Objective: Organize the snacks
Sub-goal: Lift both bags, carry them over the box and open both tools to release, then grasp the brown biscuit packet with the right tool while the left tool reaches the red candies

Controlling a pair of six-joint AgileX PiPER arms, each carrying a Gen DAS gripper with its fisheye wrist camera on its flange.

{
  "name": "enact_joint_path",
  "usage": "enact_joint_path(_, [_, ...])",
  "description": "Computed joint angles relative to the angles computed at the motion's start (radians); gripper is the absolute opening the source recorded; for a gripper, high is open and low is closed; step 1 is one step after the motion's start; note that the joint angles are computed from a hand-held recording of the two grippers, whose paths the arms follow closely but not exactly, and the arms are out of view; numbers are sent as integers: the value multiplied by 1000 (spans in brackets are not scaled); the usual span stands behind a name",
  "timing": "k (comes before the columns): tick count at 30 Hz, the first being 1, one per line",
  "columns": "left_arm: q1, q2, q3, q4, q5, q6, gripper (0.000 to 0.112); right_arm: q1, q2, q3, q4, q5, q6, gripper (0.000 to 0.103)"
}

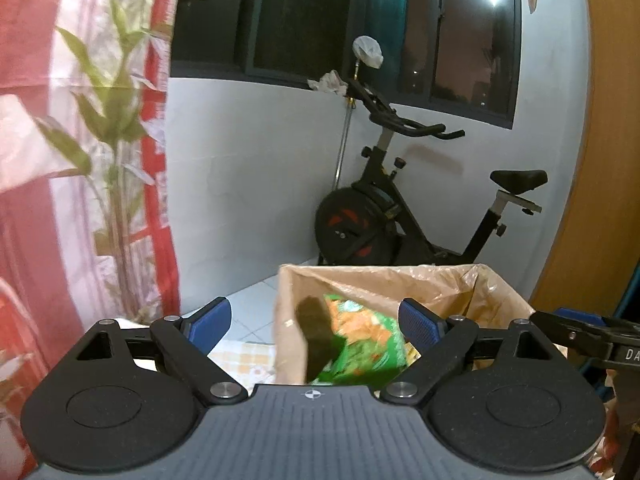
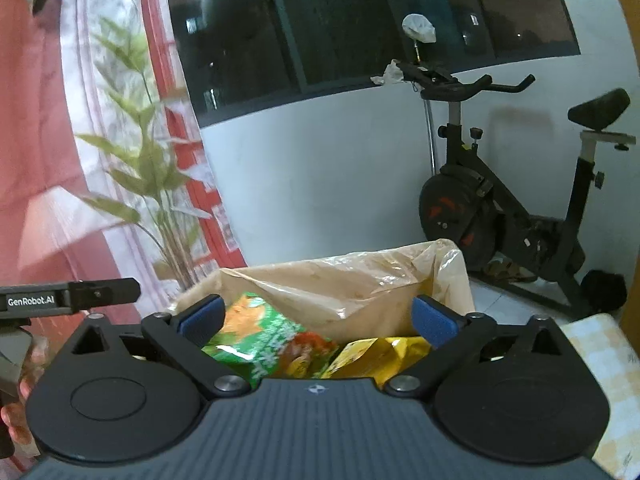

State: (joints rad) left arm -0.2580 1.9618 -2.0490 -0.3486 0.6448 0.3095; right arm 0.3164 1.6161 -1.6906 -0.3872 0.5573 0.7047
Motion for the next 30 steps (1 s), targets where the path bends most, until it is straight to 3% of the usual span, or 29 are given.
enact_joint_path(4, [52,-137,199,-58,-30,76,92,55,-71,93,-88,-16,116,103])
enact_joint_path(8, [121,-256,387,-142,-57,167,92,142,-135,212,-281,-31,299,103])
enact_joint_path(13, [183,-356,588,-213,-100,238,91,217,-171,297,-269,-13,302,103])
enact_joint_path(18, [213,-403,753,-281,-154,271,90,301,-196,423,-450,11,510,103])
enact_joint_path(20, [199,-417,821,-251,-210,225,89,320,-201,464,-453,17,534,103])
enact_joint_path(23, [187,-429,898,-241,-252,184,88,334,-208,510,-344,1,456,103])
enact_joint_path(30, [143,-444,1017,-230,-294,172,88,439,-172,532,-275,99,342,103])
